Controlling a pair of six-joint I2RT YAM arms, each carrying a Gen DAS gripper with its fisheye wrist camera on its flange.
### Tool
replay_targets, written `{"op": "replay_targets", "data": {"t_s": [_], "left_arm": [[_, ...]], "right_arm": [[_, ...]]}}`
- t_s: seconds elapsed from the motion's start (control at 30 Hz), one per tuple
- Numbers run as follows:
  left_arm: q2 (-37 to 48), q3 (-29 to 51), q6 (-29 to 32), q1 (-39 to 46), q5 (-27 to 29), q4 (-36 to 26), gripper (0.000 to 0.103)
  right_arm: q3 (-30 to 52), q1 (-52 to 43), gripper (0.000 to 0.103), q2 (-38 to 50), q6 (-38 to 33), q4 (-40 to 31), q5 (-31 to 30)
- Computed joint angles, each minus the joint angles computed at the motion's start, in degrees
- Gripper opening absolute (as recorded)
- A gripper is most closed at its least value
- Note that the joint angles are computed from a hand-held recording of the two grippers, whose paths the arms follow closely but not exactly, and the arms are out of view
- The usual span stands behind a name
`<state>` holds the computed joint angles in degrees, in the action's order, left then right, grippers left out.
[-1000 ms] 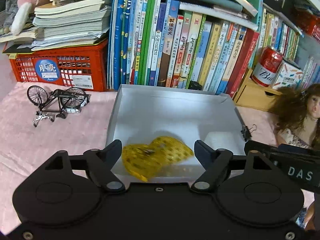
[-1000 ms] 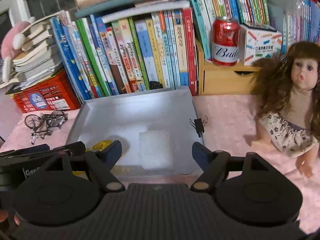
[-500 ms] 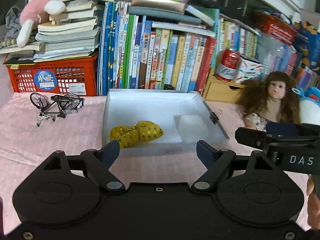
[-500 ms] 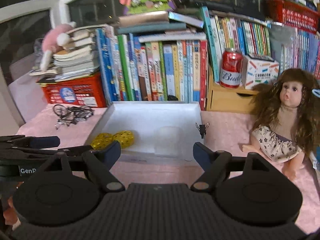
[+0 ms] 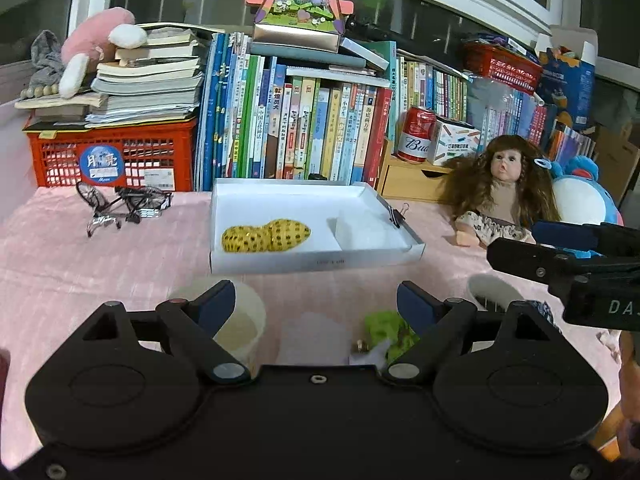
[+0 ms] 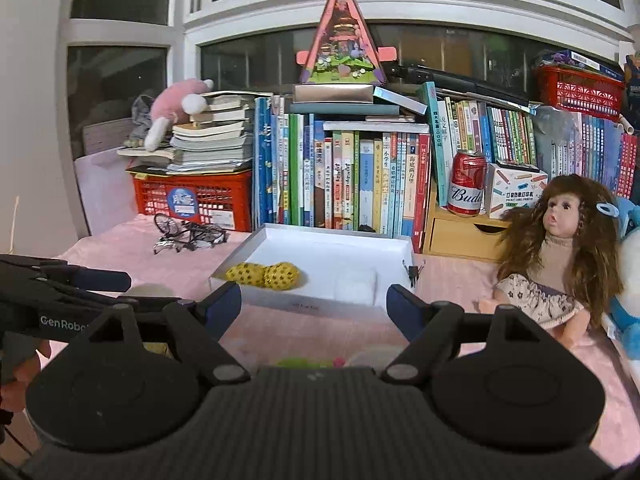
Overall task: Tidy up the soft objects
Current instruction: 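Open and withdraw both tools from the tray, then grasp the green gingham cloth with the left tool while the right tool grasps the purple plush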
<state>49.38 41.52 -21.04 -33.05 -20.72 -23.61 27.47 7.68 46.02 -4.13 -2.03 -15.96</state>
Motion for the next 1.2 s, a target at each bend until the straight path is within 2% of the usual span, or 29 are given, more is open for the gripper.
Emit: {"op": "replay_targets", "data": {"t_s": [0.23, 0.37, 0.53, 0.83, 1.03, 1.2], "left_arm": [[-8.38, -9.75, -4.82, -9.06, -10.17, 0.05, 0.088], [-10.51, -13.97, -8.44, -14.86, -16.70, -0.54, 0.089], [-12.59, -17.87, -12.20, -18.60, -21.20, -1.02, 0.091], [-16.69, -23.03, -16.51, -16.53, -19.32, -2.06, 0.092], [-15.78, -24.83, -16.22, -15.68, -18.62, 0.18, 0.093], [-14.91, -25.76, -16.91, -12.47, -15.33, 3.09, 0.092]], "right_arm": [[-9.90, -1.62, 0.088, -10.24, -0.42, 0.97, -2.21], [-15.87, 0.29, 0.088, -15.20, -1.52, 3.06, -0.78], [-20.27, 3.32, 0.089, -17.34, -2.30, 4.03, 0.88], [-23.83, 8.14, 0.089, -10.98, -1.91, 10.25, 6.16], [-24.79, 11.38, 0.089, -4.99, -1.67, 15.87, 10.03], [-24.16, 11.72, 0.089, 0.59, -0.82, 19.57, 10.84]]}}
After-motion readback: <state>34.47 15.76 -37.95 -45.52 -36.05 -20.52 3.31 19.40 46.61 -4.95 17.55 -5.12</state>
